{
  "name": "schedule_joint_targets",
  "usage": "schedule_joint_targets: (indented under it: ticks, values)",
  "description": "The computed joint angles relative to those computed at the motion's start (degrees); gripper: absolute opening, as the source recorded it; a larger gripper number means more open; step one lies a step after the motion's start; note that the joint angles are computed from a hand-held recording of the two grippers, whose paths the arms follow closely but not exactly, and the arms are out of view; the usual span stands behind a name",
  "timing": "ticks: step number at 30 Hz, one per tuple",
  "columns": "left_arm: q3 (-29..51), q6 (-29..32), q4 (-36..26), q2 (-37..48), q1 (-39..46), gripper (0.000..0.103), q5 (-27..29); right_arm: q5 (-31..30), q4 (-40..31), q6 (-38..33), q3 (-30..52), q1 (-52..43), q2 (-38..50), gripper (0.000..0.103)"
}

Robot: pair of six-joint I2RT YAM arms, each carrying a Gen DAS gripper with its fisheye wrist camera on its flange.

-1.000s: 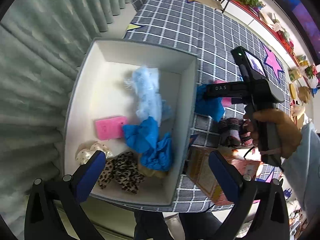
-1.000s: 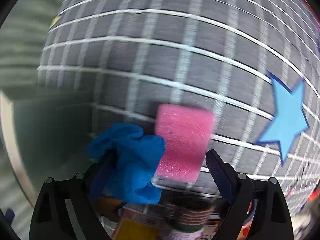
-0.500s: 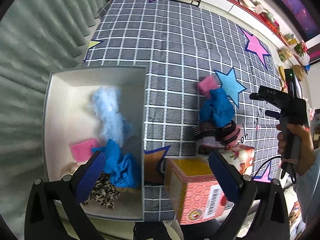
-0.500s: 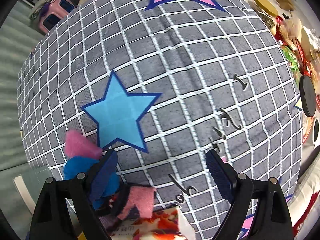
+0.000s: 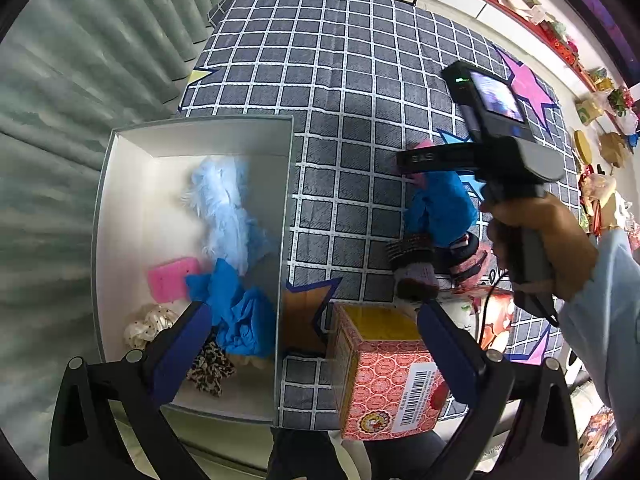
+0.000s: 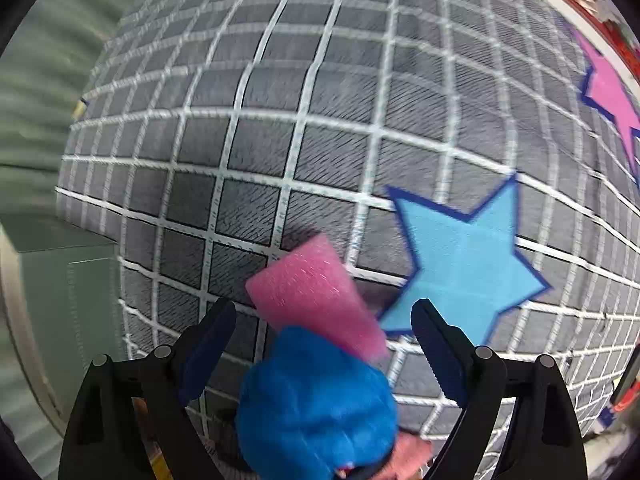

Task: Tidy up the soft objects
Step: 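Move both tools back toward the remaining items on the tablecloth, then grasp the pink foam block with the right tool while the left tool grasps a blue crumpled cloth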

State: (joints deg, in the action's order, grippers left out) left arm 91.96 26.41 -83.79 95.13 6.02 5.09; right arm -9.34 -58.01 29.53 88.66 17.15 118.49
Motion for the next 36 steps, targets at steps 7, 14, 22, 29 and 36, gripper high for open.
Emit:
schedule_joint_targets:
  ticks: [7,14,22,29,36]
  values:
    - [1.16,-4.07,0.61,1.00,-8.32,0.103,0.30,-2.34,6.58,5.24,-9.02,-5.05,-6.67,0.053]
    - [2.66,-10.91,4.10,7.61,-22.77,0.103,-0.10,-4.41,8.57,5.84,-26.81,-23.40,-23.17,0.053]
    - [5.63,-16.92,9.83,18.49,-33.15,0.103,-4.03,-5.94,2.81,-3.61,-37.52,-40.51,-33.94,0.059]
    - [7.72,-22.07,12.88,26.21,-36.14,0.103,-7.07,-0.60,0.24,-16.61,-43.42,-46.92,-41.76,0.086]
    - [8.99,-28.02,14.59,31.62,-36.67,0.103,-6.37,1.50,8.35,-9.88,-51.09,-35.01,-40.23,0.086]
